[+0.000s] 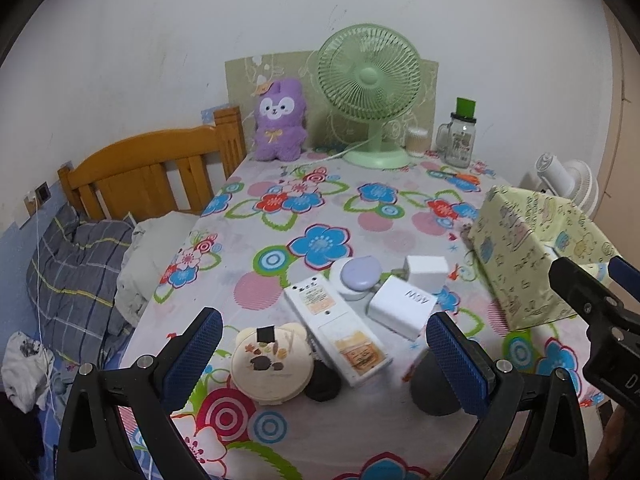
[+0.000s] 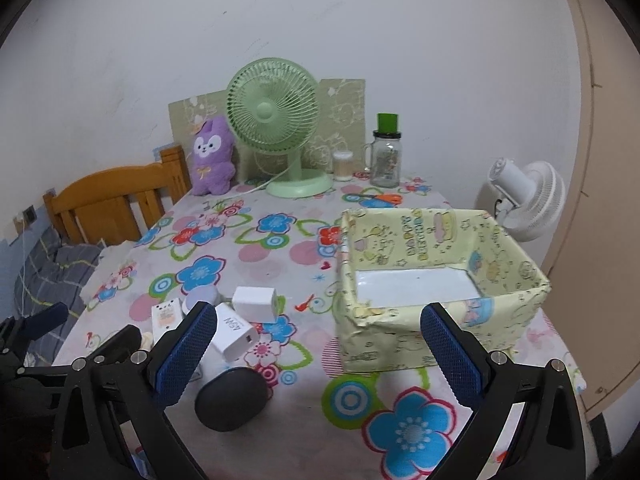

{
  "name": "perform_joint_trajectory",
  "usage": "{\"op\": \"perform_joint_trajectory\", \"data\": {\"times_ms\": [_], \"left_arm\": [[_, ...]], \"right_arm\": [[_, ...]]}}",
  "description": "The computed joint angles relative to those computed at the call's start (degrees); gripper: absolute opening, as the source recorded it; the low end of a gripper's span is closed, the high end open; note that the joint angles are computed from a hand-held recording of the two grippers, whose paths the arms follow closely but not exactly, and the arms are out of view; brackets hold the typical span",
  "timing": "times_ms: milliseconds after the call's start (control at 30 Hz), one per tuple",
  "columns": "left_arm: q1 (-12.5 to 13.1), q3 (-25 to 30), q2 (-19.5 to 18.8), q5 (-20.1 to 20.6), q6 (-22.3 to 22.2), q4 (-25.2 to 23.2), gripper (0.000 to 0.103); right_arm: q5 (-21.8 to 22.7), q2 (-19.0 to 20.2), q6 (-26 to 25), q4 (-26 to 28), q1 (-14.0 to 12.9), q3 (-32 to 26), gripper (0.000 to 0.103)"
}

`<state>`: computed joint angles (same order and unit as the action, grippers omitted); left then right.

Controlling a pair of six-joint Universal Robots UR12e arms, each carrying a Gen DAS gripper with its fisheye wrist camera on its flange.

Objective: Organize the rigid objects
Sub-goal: 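Lower the left tool over the cream bear-eared compact and close it while the right tool approaches the white charger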

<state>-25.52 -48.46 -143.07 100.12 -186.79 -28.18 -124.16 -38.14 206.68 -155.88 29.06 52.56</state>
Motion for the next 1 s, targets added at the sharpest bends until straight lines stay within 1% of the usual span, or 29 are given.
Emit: {"op": "perform_joint_trajectory", "data": {"times_ms": [33,200,333,500,633,1000], "left_arm": [[0.1,0.1,-0.1,0.0,-0.1,-0.4,0.103],[0.6,0.8,-0.7,0.0,-0.1,-2.7,0.103],[1.1,1.3,-1.1,-0.6,0.4,-4.5,0.103],[1.6,1.8,-1.5,-0.9,0.5,-6.9,0.103],[1.9,2.1,-1.8,-1.4,0.4,-8.4,0.103],[2.7,3.9,-3.0,-2.3,0.0,-12.3,0.103]], "right_arm": [[0.6,0.3,0.0,0.4,-0.1,-0.5,0.098],[2.9,1.7,0.7,2.5,-0.3,-2.7,0.096],[3.2,3.1,0.2,4.8,-0.2,-5.0,0.093],[4.4,4.9,-1.0,6.7,-0.1,-7.7,0.093],[5.9,6.3,-1.2,9.3,-0.1,-10.2,0.093],[8.0,9.8,-1.8,15.8,-0.1,-16.7,0.093]]}}
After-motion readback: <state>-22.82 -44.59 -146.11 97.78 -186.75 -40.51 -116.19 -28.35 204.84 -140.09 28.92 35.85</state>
